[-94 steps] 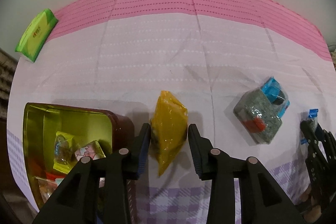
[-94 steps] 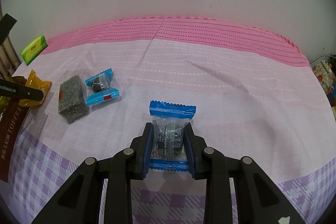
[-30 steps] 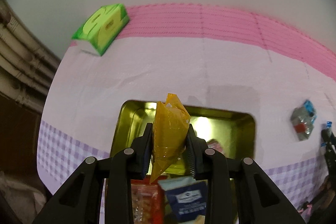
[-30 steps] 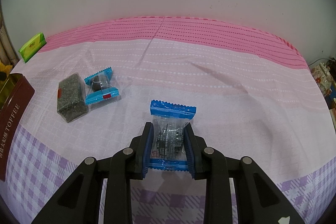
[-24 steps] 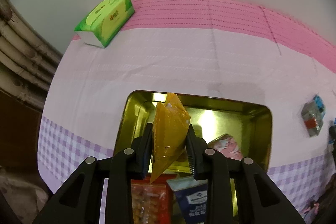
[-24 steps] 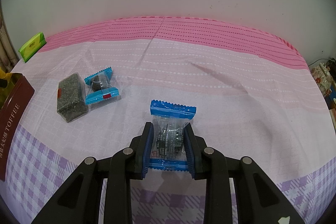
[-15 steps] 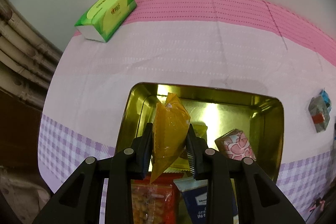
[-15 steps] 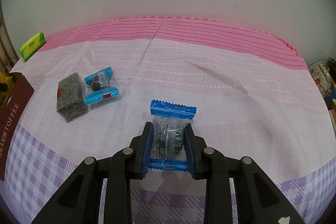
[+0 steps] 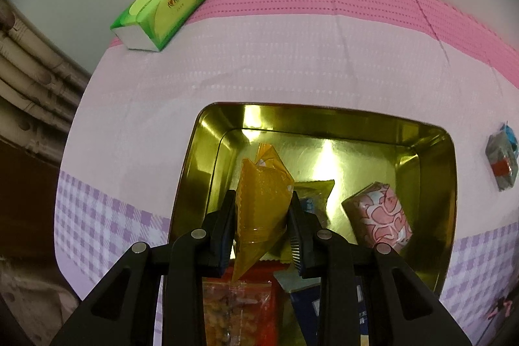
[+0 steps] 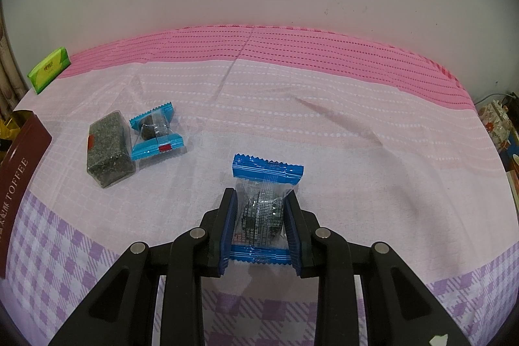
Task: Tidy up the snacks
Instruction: 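Lower the yellow packet into the tin and open the left gripper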
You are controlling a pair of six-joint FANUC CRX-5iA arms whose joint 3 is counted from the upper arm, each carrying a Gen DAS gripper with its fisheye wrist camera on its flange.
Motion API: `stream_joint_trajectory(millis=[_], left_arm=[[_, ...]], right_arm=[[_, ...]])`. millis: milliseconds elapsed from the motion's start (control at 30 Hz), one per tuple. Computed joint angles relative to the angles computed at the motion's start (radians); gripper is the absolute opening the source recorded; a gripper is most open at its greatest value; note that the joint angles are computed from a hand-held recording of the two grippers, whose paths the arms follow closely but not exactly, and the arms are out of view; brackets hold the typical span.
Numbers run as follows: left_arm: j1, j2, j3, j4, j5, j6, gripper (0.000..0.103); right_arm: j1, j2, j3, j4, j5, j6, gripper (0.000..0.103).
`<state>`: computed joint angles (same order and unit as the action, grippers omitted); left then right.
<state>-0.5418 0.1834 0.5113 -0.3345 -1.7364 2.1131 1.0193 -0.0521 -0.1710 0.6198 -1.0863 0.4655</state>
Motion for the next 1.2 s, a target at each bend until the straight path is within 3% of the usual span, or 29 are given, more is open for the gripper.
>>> stream_joint_trajectory(millis=[800, 1200], left_arm=[[-0.073, -0.076, -0.005, -0.080, 0.010, -0.030, 0.041], [-0.196, -0.189, -0.069, -0.202, -0.009, 0.081, 0.051]], right_arm=[[-0.004, 0.007, 0.009, 0.000, -0.009, -0.004, 0.032], [-0.037, 0.052, 0.118, -0.110, -0.076, 0.108, 0.033]])
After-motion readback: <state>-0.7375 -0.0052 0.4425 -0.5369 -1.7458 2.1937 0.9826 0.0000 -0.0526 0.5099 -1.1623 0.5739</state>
